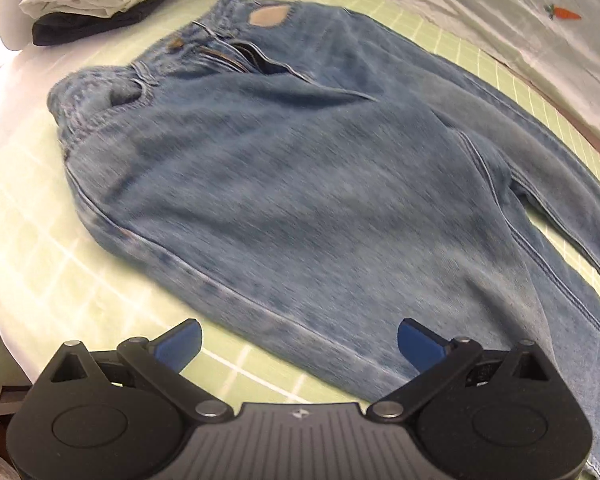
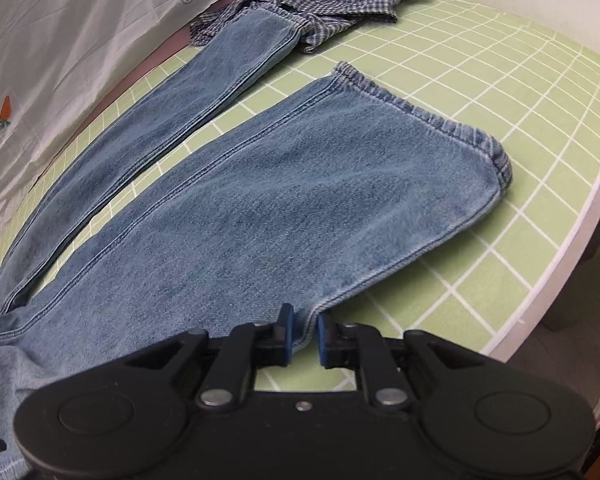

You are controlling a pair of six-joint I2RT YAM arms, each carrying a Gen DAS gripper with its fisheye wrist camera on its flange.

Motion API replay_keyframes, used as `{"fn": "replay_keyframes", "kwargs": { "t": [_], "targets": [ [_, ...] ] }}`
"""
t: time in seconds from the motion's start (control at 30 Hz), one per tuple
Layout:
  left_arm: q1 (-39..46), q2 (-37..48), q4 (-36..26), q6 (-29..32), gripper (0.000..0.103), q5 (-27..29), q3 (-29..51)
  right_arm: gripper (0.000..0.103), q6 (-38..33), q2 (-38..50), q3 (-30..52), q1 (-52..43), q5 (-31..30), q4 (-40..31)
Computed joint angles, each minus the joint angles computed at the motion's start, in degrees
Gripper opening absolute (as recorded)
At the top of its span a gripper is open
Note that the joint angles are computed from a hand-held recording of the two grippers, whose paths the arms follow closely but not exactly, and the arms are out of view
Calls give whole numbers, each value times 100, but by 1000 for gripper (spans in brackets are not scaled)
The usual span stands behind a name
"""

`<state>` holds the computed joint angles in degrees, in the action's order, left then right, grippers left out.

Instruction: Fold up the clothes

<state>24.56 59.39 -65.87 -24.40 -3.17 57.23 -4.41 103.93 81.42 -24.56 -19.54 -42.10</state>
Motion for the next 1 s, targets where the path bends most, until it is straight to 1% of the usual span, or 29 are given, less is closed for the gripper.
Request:
{"fn": "replay_keyframes", "kwargs": {
  "t": [0.07, 0.13, 0.17, 0.27, 0.33, 0.4, 0.47, 0.53, 0.57, 0.6, 0.63, 0.67, 0.73, 0.77, 0.8, 0.83, 0.97, 1.0],
  "targets": [
    [356, 132, 515, 214, 103, 8, -262, 23, 307, -217, -311, 68, 129, 241],
    [1146, 77, 512, 705, 103, 262, -204, 40, 616, -382, -556, 148, 173, 449],
    [1579, 72, 477, 974, 103, 416, -133, 42, 770, -454, -665, 192, 186, 545],
    [2544, 486, 856, 1434, 102, 820, -33, 49, 1137, -613, -904, 395, 414, 816],
    [2728, 750, 1209, 1350, 102, 930, -23, 50, 1448, -639, -974, 492, 543, 972],
    [2519, 901, 1513, 924, 102, 909, -58, 50, 1754, -650, -1031, 572, 672, 1133],
    [2567, 1226, 1811, 779, 100, 1009, -30, 46, 1980, -630, -1060, 638, 825, 1296],
    [2602, 1211, 1859, 666, 86, 1069, -140, 37, 2140, -607, -1056, 697, 980, 1394],
    [2539, 1398, 1952, 548, 82, 1076, -70, 34, 2200, -610, -1059, 712, 1040, 1434],
    [2472, 1647, 2065, 426, 72, 1089, 47, 26, 2243, -628, -1066, 715, 1083, 1468],
    [2406, 1756, 2167, 332, 55, 1159, 75, 15, 2268, -657, -1080, 708, 1119, 1506],
    [2291, 1942, 2318, 229, 48, 1206, 162, 10, 2277, -696, -1094, 689, 1126, 1542],
    [2239, 2037, 2420, 277, 29, 1134, 259, 5, 2284, -791, -1120, 645, 1100, 1610],
    [2178, 1979, 2444, 257, 25, 1095, 254, 4, 2267, -864, -1140, 623, 1085, 1655],
    [2235, 1768, 2384, 294, 20, 1136, 177, 4, 2251, -936, -1158, 600, 1069, 1700],
    [2296, 1647, 2348, 324, 18, 1199, 158, 4, 2235, -1019, -1167, 575, 1048, 1740],
    [2667, 959, 2005, 573, 16, 1537, 238, 3, 2419, -1340, -1051, 427, 769, 1753],
    [2866, 761, 1869, 779, 16, 1724, 284, 3, 2449, -1446, -1036, 368, 675, 1750]
  ]
}}
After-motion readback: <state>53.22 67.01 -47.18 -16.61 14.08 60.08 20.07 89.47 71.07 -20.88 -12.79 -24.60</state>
